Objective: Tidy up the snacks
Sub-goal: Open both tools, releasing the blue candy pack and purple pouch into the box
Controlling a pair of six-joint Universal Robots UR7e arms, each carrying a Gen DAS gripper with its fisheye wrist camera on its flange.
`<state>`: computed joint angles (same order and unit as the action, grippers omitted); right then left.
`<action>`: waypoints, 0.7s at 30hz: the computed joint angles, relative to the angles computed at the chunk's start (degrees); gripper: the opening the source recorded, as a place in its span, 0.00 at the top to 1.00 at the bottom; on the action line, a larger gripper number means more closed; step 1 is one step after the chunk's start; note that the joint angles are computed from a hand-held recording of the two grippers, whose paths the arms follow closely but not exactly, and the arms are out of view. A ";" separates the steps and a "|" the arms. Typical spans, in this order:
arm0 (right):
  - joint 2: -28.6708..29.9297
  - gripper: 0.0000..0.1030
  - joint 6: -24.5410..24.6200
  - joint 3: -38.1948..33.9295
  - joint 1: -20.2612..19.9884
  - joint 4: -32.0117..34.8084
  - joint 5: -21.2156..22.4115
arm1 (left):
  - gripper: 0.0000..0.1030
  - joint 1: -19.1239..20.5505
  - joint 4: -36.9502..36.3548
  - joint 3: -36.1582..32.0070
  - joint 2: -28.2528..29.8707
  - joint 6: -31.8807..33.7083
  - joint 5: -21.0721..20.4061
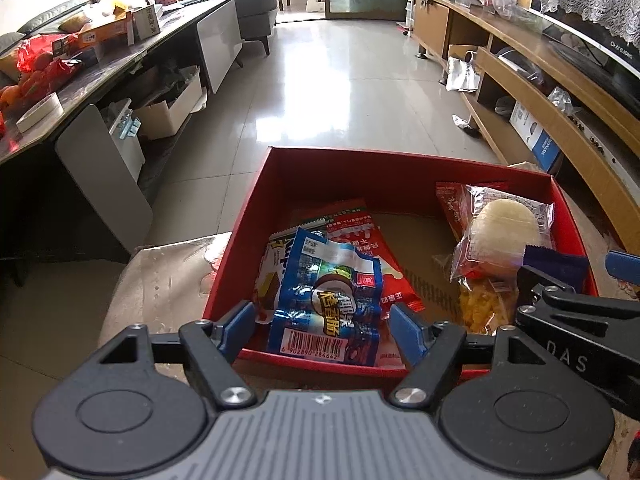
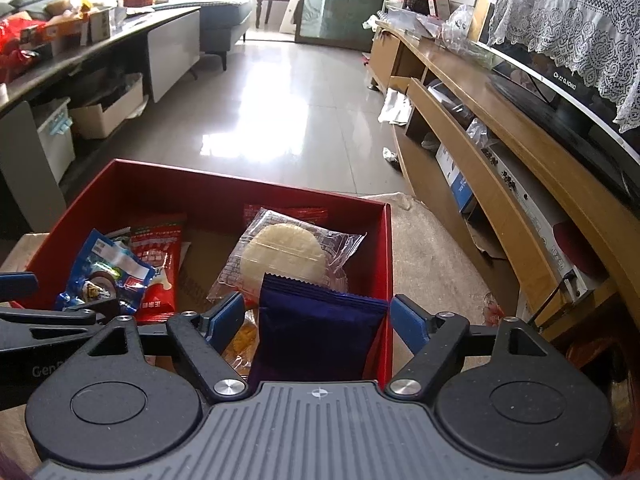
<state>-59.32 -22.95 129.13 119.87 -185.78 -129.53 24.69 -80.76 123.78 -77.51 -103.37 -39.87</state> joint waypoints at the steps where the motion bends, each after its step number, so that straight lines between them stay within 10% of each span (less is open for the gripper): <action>1: 0.08 0.18 -0.06 0.00 0.05 -0.13 -0.15 | 0.29 -0.13 -0.15 0.11 -0.10 0.03 -0.06; 21: -3.10 0.16 2.07 1.37 0.75 0.46 0.37 | 0.24 -3.76 -4.25 4.31 -4.39 -1.54 -6.03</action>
<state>-62.43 -20.87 130.49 120.61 -185.32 -129.17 20.94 -85.01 128.09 -81.90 -104.90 -45.90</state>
